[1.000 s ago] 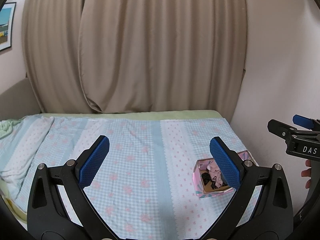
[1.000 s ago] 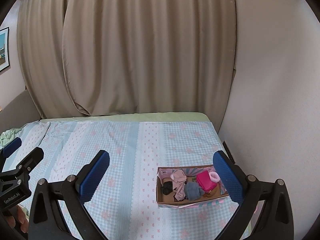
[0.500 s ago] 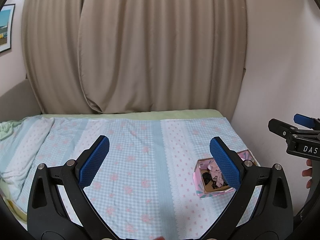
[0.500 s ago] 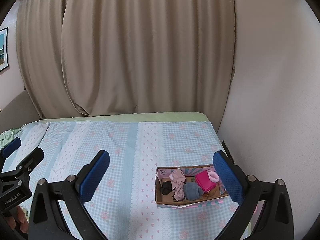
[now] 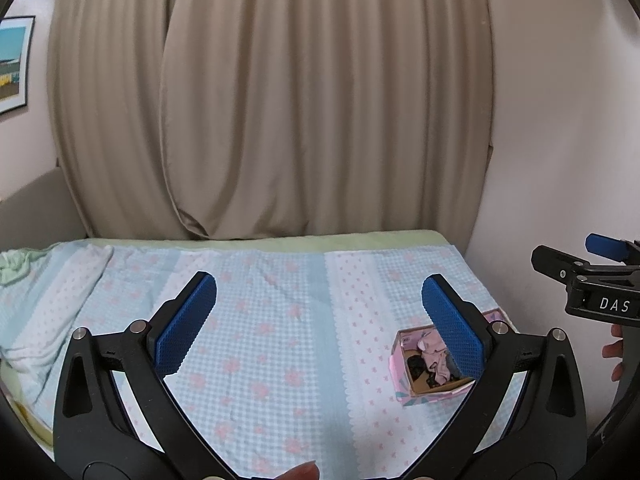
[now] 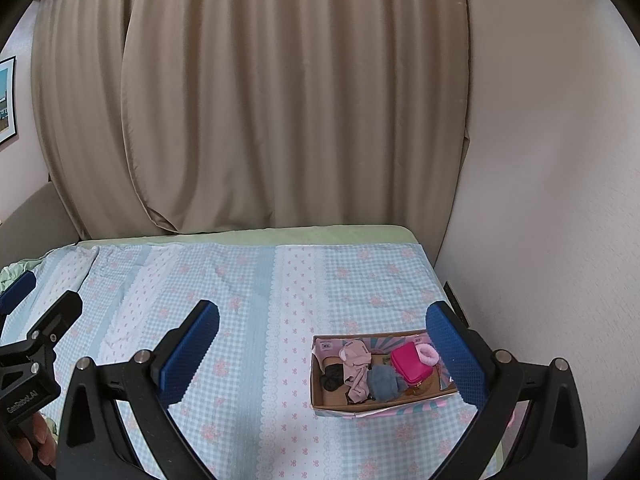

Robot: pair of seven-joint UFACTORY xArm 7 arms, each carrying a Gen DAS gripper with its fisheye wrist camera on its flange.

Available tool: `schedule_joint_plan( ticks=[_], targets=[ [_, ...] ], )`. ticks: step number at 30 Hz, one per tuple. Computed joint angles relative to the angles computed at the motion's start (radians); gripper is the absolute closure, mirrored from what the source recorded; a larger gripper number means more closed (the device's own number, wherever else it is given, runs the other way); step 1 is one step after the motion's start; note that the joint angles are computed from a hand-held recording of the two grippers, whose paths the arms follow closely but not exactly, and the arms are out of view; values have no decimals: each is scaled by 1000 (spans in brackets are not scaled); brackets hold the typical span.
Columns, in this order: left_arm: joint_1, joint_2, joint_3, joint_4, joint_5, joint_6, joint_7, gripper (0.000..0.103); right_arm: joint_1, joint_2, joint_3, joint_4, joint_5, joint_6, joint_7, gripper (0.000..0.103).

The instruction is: Organize soft objects

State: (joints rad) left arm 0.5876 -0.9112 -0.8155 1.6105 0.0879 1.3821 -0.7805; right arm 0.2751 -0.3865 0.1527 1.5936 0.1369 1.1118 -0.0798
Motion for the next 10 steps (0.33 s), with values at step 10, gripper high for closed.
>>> schedule_joint_plan(
  ticks=[10],
  targets=[
    [-12, 5, 11, -11, 8, -14, -1, 1, 1, 2, 1, 2, -2, 2, 4, 0]
  ],
)
